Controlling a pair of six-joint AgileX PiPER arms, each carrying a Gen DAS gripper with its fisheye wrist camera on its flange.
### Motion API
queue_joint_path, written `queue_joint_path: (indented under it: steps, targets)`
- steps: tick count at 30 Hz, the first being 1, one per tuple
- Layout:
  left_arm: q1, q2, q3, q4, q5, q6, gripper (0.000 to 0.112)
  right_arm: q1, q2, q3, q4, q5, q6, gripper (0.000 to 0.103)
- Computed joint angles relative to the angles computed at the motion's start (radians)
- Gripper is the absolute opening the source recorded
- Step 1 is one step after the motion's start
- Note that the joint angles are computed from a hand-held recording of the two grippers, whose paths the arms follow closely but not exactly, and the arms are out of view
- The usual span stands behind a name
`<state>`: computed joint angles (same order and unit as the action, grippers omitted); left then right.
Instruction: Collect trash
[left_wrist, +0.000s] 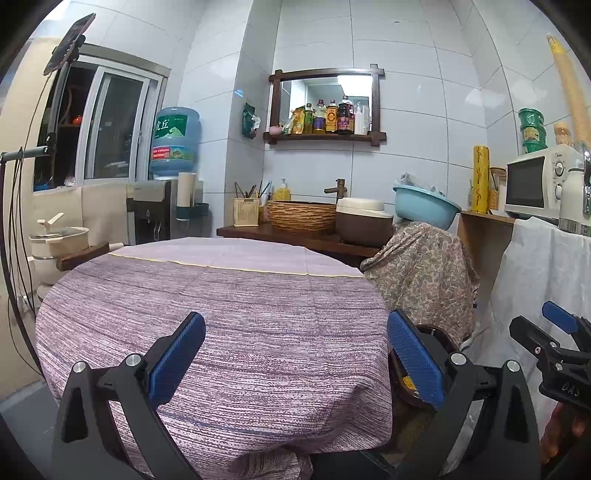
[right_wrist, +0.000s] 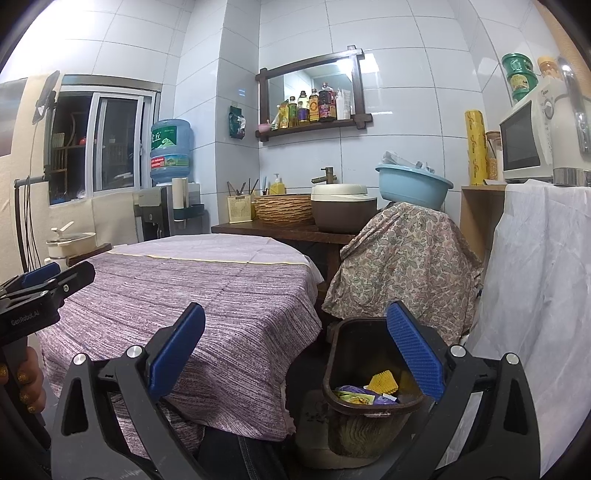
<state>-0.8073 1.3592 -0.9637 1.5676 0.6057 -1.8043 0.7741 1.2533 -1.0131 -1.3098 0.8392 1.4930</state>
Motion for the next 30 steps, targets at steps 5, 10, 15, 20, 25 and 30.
queue_joint_path:
  steps: [5,10,15,20,25,30]
  targets:
    - [0.003,0.004,-0.003,-0.016,-0.008,0.021,0.098,0.005,0.009,-0.01,0.007,0.009,-0.002,0.097]
    - [-0.003,0.007,-0.008,-0.029,0.0,0.026,0.098,0.009,0.014,-0.014,0.011,0.014,0.0,0.097]
    - [0.0,0.005,-0.006,-0.032,-0.003,0.03,0.098,0.014,0.018,-0.018,0.016,0.02,0.0,0.097]
    - [0.0,0.007,-0.011,-0.041,-0.003,0.042,0.098,0.017,0.021,-0.022,0.017,0.022,-0.001,0.097]
    - [-0.001,0.007,-0.009,-0.04,-0.001,0.039,0.098,0.015,0.021,-0.021,0.018,0.021,-0.001,0.097]
    - [0.001,0.006,-0.009,-0.041,-0.004,0.042,0.098,0.014,0.022,-0.021,0.019,0.019,0.0,0.097]
